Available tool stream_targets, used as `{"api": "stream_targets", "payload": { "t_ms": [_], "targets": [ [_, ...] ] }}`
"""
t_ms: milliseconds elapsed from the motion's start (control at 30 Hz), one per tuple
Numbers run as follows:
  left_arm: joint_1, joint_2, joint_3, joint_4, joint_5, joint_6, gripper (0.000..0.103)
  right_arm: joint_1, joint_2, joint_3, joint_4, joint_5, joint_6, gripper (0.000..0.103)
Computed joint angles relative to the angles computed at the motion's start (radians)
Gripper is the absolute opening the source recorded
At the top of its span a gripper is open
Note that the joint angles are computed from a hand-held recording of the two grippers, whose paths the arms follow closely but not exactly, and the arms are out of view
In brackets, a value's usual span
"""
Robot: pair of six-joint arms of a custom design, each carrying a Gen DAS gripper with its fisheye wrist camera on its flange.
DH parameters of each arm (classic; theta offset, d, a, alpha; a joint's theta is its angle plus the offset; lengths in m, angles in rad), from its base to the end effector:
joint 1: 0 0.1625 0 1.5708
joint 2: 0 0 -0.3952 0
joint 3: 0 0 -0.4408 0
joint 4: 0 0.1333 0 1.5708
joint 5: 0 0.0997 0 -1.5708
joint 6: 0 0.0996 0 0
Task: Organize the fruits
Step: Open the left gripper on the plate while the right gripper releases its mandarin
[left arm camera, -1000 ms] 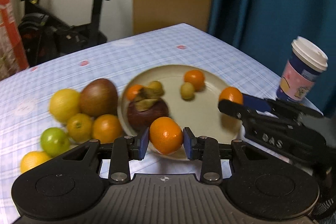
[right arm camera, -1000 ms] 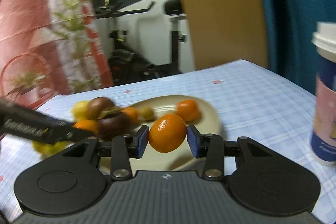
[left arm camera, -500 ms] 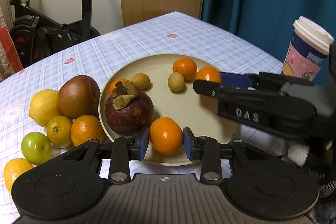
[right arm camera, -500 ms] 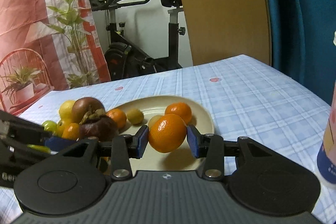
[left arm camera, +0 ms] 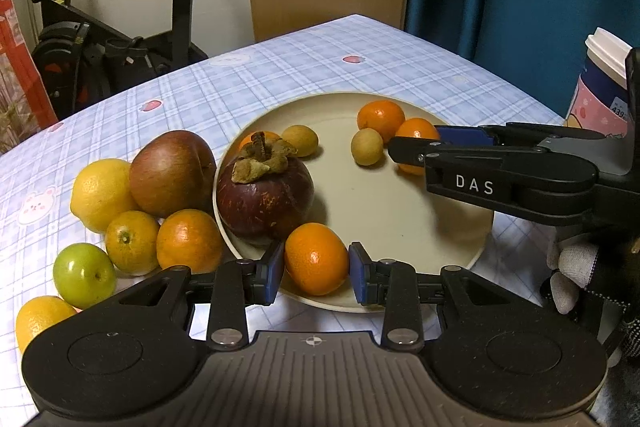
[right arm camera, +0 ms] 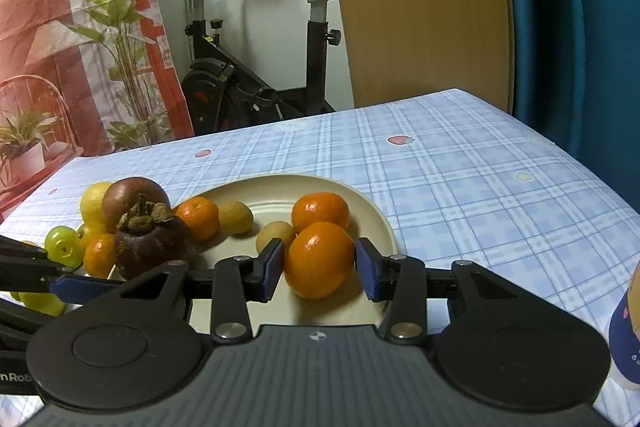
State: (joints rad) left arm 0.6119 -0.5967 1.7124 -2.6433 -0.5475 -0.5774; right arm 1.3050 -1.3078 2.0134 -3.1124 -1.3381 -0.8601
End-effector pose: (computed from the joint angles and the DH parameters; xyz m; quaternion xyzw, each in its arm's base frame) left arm -0.3805 -0.5337 -0.0675 0.1757 0.8539 -0.3266 0.3651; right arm -0.0008 -0.5978 0.2673 0.3108 -0.8541 0.3976 0.1255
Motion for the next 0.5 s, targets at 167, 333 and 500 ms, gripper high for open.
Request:
{"api": "stream_targets", "payload": {
  "t_ms": [167,333,500],
  "targets": [
    [-0.007,-0.002,0.011,-0.022,0.009,-0.003,0.042,-0.007,-0.007,0.011,-0.018,0.012,0.014,0.047],
    [-0.026,-0.015,0.043,-0.080,0.034,-0.015,0.058,-0.033,-0.027,0.045,-0.071,0.077,0.027,0.056],
    [-0.055,-0.039,0.097,-0.124,0.076,-0.074,0.059,-0.056,-0.057,0.070,-0.082,0.119,0.061,0.056]
  ]
}}
